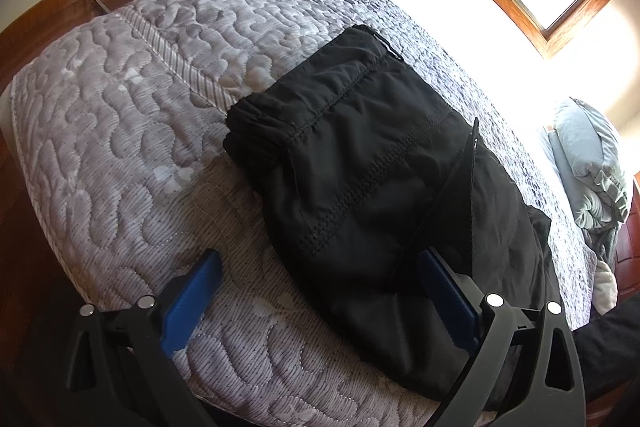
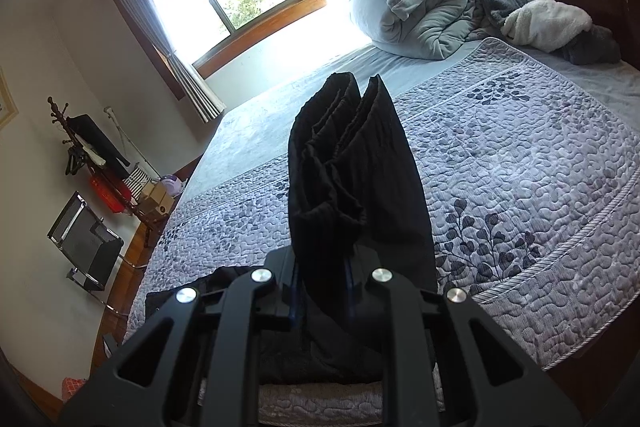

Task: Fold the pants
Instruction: 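Hold the leg hems up with the right tool above the folded pants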

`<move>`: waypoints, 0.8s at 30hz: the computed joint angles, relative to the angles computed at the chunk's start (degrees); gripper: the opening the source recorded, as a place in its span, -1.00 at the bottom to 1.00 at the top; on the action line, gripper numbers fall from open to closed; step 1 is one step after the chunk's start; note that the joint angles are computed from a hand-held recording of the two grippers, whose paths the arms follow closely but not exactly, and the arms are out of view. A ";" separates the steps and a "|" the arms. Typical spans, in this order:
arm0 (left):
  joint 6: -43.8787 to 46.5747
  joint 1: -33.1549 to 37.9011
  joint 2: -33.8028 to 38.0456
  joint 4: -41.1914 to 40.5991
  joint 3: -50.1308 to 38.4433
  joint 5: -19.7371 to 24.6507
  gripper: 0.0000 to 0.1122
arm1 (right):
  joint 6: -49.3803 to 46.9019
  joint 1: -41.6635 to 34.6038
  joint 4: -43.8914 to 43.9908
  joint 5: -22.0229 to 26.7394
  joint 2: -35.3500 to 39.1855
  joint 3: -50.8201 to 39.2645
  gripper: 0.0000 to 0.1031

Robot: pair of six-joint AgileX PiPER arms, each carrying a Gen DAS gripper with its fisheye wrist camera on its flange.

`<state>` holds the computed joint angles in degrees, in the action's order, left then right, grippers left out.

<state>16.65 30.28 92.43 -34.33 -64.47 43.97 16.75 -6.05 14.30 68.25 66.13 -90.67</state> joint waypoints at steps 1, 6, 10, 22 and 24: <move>-0.23 -0.14 0.14 0.26 -0.16 0.04 0.77 | 0.77 1.11 -1.18 -0.32 0.04 -0.04 -0.71; -1.33 -0.97 0.73 1.86 -0.92 -0.13 0.77 | 3.87 5.87 -6.19 -1.67 0.05 0.47 -0.71; -2.52 -1.66 1.39 3.03 -1.59 -0.58 0.77 | 5.27 9.00 -8.99 -2.01 0.69 -0.02 -0.71; -3.37 -2.30 2.19 4.01 -2.03 -1.34 0.77 | 5.37 13.51 -11.15 -2.59 2.55 -0.76 -0.71; -3.41 -2.40 2.45 4.01 -2.22 -1.45 0.77 | 6.05 14.82 -12.11 -2.65 2.76 -0.61 -0.71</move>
